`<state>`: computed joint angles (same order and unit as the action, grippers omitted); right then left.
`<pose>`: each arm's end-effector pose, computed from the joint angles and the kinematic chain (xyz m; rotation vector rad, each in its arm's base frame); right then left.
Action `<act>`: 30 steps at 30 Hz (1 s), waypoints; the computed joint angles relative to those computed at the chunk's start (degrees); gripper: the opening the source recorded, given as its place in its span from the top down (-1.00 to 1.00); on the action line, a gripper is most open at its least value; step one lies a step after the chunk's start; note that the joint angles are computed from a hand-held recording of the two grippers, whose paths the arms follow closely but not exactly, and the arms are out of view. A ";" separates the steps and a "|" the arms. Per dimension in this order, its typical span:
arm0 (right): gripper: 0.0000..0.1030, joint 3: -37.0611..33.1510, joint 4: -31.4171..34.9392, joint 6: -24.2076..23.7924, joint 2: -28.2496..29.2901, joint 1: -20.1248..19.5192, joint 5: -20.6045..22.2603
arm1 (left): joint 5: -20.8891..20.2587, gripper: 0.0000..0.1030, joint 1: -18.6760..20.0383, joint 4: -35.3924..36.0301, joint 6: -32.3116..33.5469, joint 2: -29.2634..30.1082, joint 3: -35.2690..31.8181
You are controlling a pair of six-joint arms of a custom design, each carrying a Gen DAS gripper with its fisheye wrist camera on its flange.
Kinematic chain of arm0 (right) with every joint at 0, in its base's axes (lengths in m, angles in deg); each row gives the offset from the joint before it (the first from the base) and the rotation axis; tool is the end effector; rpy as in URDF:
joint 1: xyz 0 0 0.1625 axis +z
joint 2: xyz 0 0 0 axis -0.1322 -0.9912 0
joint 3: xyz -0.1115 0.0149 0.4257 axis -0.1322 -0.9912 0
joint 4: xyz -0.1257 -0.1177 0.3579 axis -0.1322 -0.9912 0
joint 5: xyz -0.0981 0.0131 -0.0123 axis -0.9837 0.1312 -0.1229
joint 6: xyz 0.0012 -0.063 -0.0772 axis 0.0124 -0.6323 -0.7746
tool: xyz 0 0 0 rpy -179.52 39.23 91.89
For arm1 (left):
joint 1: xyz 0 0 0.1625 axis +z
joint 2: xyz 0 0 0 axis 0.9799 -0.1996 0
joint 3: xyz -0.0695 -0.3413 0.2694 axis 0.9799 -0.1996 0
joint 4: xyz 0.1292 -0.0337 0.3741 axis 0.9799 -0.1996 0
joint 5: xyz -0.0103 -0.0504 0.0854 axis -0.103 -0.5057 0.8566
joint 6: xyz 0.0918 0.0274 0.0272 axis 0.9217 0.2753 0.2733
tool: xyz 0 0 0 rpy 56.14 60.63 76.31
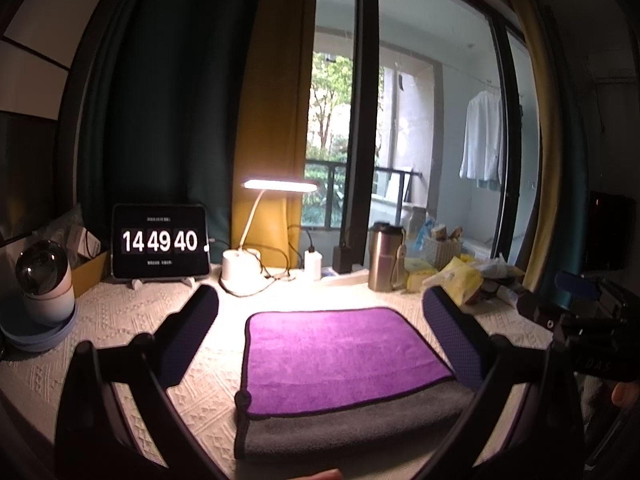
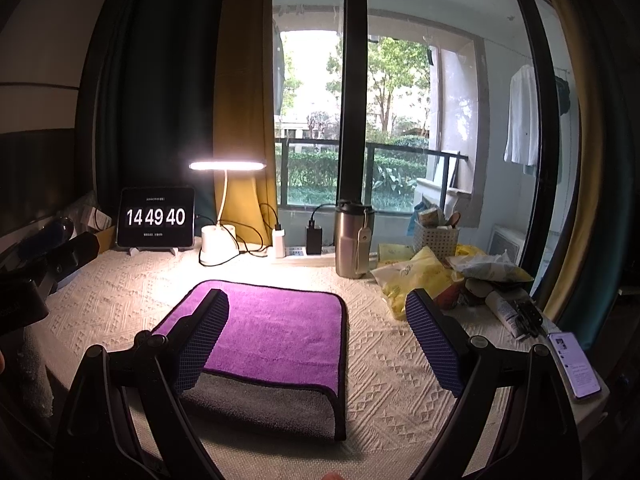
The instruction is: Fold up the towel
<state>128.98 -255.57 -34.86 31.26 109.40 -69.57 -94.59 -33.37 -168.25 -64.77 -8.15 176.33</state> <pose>0.1671 -0.3982 0.1915 0.4488 -1.7700 1.4868 -0.2282 -0.4830 0.1508 1.1059 2.2479 -1.4928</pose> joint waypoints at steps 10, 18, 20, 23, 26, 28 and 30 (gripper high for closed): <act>-0.78 -0.15 9.10 5.13 -0.97 -5.34 0.24 | 2.94 -0.99 2.95 14.02 -4.10 1.92 -3.98; -0.52 -1.08 21.97 10.33 -1.96 -10.07 0.25 | 4.64 -0.98 6.57 25.34 -8.48 3.70 -7.81; -0.44 -1.41 24.57 10.96 -2.12 -10.88 0.49 | 4.84 -0.98 7.63 28.26 -9.87 3.94 -8.76; -0.40 -1.88 28.42 12.03 -2.45 -12.06 0.37 | 5.28 -0.98 8.93 32.03 -11.72 3.99 -9.80; -0.32 -2.42 31.68 12.96 -2.69 -13.02 0.21 | 4.64 -0.96 10.06 35.84 -13.63 3.79 -10.66; -0.28 -2.94 33.41 13.36 -2.82 -13.41 0.20 | 4.47 -0.82 10.52 38.24 -14.45 3.77 -11.21; -0.27 -3.47 34.88 13.64 -2.94 -13.64 0.06 | 4.35 -0.74 10.81 40.15 -15.18 3.81 -11.51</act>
<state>125.51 -220.68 -21.23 28.33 95.76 -69.51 -90.24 -22.56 -128.10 -79.95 -4.35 164.82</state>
